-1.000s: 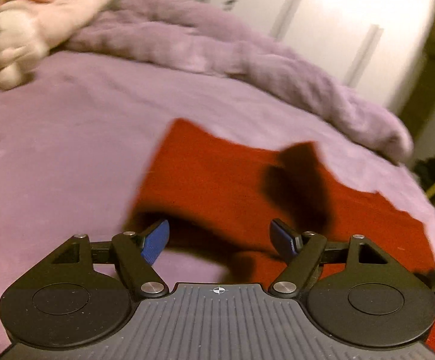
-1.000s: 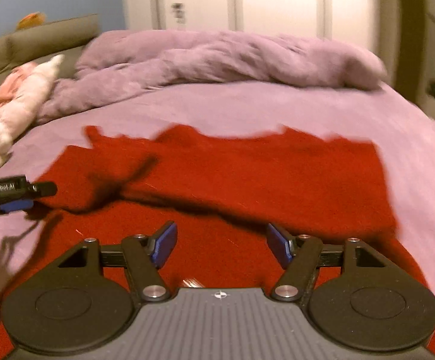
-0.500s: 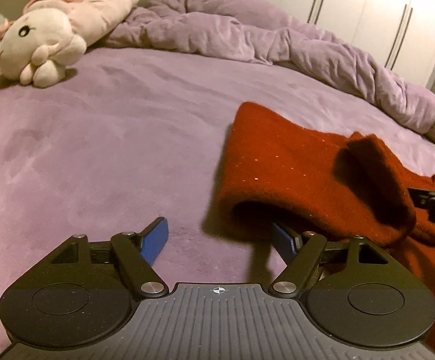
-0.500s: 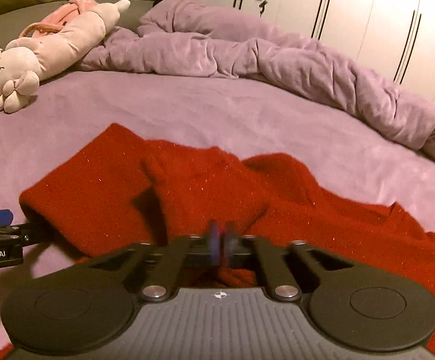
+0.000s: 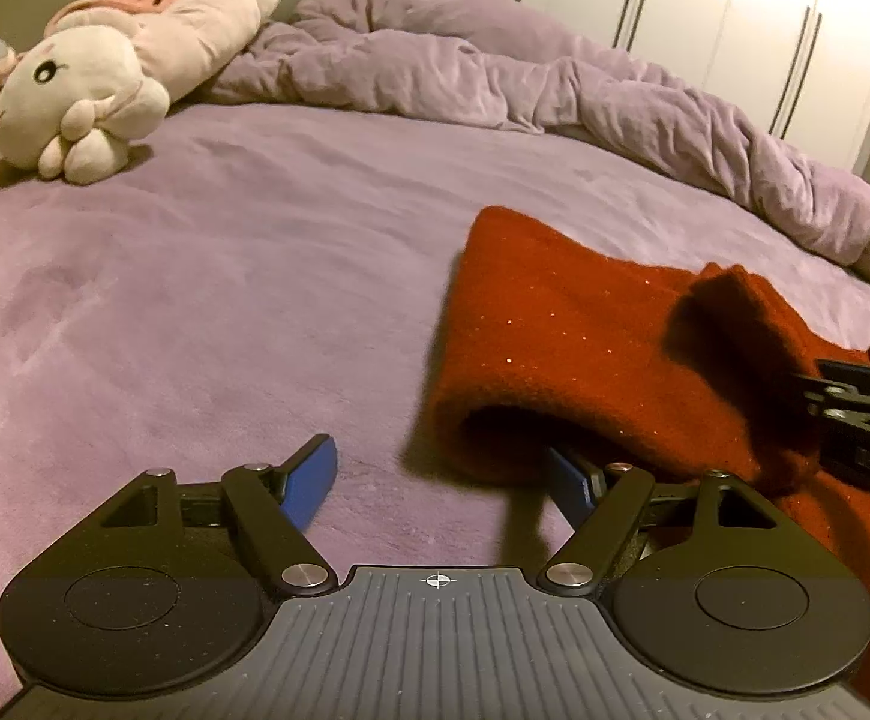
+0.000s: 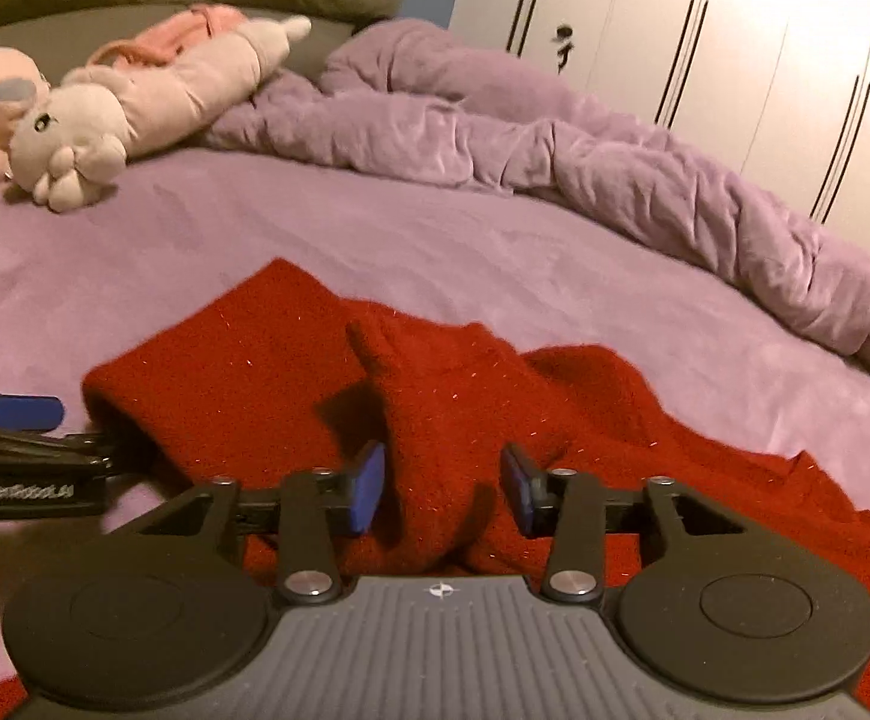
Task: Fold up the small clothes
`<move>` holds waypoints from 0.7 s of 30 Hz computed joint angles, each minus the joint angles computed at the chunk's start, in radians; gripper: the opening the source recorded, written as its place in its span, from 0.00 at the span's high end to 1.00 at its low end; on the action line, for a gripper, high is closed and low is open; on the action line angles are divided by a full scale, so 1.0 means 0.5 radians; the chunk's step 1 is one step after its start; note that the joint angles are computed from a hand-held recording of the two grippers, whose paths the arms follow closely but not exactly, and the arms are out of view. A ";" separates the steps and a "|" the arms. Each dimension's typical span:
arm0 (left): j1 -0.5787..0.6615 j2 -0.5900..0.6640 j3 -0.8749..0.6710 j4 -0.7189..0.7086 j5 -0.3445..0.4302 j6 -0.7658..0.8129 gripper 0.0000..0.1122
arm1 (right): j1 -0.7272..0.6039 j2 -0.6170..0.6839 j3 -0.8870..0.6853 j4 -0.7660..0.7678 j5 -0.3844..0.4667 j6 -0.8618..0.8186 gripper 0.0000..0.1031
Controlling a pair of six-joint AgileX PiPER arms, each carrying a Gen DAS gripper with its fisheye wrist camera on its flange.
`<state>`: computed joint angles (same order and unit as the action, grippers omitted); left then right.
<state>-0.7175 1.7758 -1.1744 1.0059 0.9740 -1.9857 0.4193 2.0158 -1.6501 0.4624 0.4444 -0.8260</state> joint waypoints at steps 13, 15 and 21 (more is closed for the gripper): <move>-0.014 0.053 -0.050 -0.008 0.014 0.102 0.23 | -0.520 -0.261 0.403 0.519 -0.158 0.215 0.90; -0.022 0.079 -0.092 -0.034 0.042 0.162 0.23 | -0.632 -0.180 0.312 0.518 0.081 0.260 0.81; -0.010 0.074 -0.140 -0.116 0.057 0.242 0.24 | -0.709 -0.094 0.182 0.588 0.211 0.200 0.73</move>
